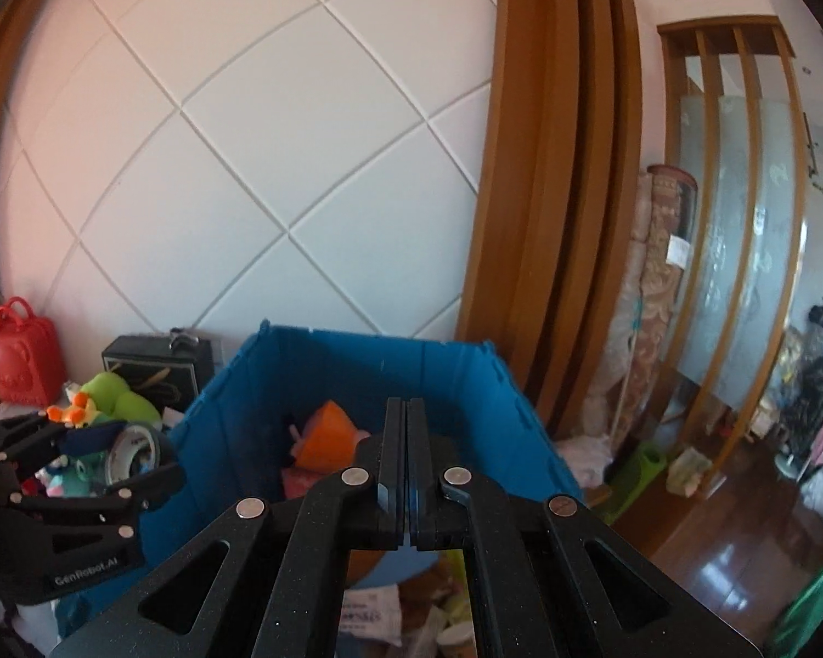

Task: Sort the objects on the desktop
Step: 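Carry the maroon hat and tape roll into the blue crate and release both, then return both tools from the crate toward the pile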

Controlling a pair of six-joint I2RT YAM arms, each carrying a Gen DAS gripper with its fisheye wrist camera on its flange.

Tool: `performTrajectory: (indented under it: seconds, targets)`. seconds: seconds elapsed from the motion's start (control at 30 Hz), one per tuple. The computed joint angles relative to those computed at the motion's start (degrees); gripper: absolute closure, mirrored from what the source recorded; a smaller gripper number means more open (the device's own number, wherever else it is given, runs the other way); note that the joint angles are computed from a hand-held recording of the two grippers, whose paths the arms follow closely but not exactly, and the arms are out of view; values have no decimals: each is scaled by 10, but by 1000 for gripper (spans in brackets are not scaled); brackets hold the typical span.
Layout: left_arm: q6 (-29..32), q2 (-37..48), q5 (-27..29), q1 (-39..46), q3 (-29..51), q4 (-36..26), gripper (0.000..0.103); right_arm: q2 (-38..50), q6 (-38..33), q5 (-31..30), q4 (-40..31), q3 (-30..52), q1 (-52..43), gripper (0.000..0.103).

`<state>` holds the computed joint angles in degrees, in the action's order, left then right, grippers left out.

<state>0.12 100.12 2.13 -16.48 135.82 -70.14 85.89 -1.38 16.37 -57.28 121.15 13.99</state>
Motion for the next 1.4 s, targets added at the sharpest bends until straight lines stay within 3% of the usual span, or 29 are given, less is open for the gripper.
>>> performTrajectory:
  seconds: [0.17, 0.33, 0.37, 0.43, 0.47, 0.5, 0.67, 0.83, 1.17, 1.27, 1.4]
  targets:
    - [-14, -30, -71, -57, -58, 32, 29, -65, -10, -78, 37, -134, -83, 102]
    - [-19, -62, -120, -91, -122, 78, 24, -92, -27, -129, 55, -190, -138, 98]
    - [-21, -67, -131, -97, -131, 84, 24, -95, -28, -134, 59, -198, -145, 90]
    - [-25, -78, -139, -102, -152, 96, 24, -98, -31, -142, 61, -209, -155, 64]
    - [-30, -85, -137, -103, -163, 100, 23, -104, -33, -142, 66, -219, -158, 37]
    - [-34, -89, -134, -102, -170, 104, 23, -111, -37, -140, 73, -231, -160, 18]
    - [-46, -118, -152, -110, -222, 134, 23, -140, -63, -97, 102, -274, -142, 0]
    - [-55, -170, -157, -109, -291, 182, 23, -170, -76, -51, 133, -315, -114, 0]
    - [-44, -308, -231, -63, -416, 261, 23, -209, -41, -59, 183, -364, -46, 0]
    - [-45, -333, -200, 6, -435, 248, 23, -205, -26, -54, 196, -365, -2, 0]
    - [-27, -359, -105, 145, -457, 233, 23, -187, -7, -14, 207, -350, 78, 0]
